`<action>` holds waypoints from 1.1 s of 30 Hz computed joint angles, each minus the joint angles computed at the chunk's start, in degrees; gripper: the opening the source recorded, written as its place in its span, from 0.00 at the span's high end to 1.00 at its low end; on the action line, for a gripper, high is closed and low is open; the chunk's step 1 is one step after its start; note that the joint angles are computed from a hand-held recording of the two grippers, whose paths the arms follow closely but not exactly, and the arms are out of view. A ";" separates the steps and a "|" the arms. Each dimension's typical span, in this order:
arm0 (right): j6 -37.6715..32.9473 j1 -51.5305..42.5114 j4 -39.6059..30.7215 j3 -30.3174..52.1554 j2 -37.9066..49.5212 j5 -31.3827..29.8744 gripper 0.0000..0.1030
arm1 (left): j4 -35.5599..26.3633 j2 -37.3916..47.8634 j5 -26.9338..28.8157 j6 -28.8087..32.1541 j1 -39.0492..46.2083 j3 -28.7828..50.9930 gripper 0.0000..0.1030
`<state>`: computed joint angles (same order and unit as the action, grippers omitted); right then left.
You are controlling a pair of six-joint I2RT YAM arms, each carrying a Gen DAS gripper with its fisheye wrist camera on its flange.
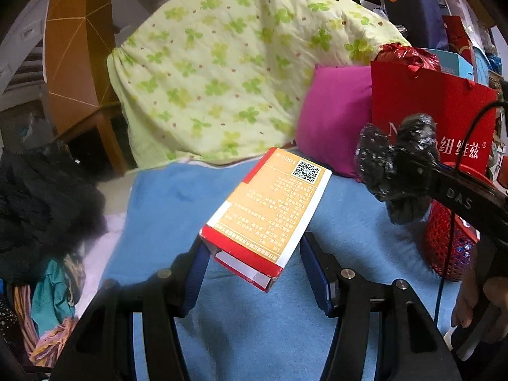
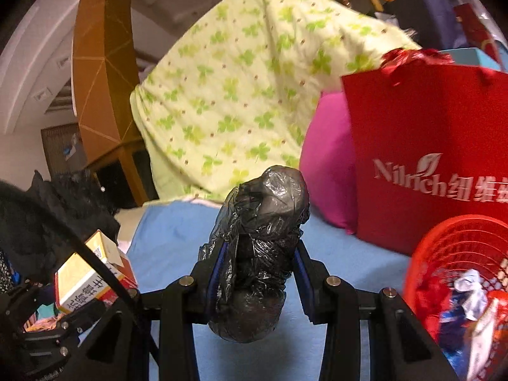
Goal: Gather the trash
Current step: 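Carry the box with left tool while right tool carries black bag to basket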
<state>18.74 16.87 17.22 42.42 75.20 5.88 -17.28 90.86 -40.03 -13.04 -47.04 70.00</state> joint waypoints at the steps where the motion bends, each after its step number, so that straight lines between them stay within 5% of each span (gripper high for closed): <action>1: 0.07 -0.19 0.05 -1.12 -1.40 0.21 0.58 | -0.36 -0.39 -0.68 -0.24 -0.69 -0.15 0.42; 12: -1.16 -0.25 1.18 -12.53 -18.42 5.53 0.58 | -4.78 -1.67 -5.98 -1.18 -5.89 2.44 0.42; 33: -0.86 -9.17 0.38 -14.47 -22.85 -1.93 0.58 | -8.78 5.62 -7.70 -1.70 -9.25 10.93 0.42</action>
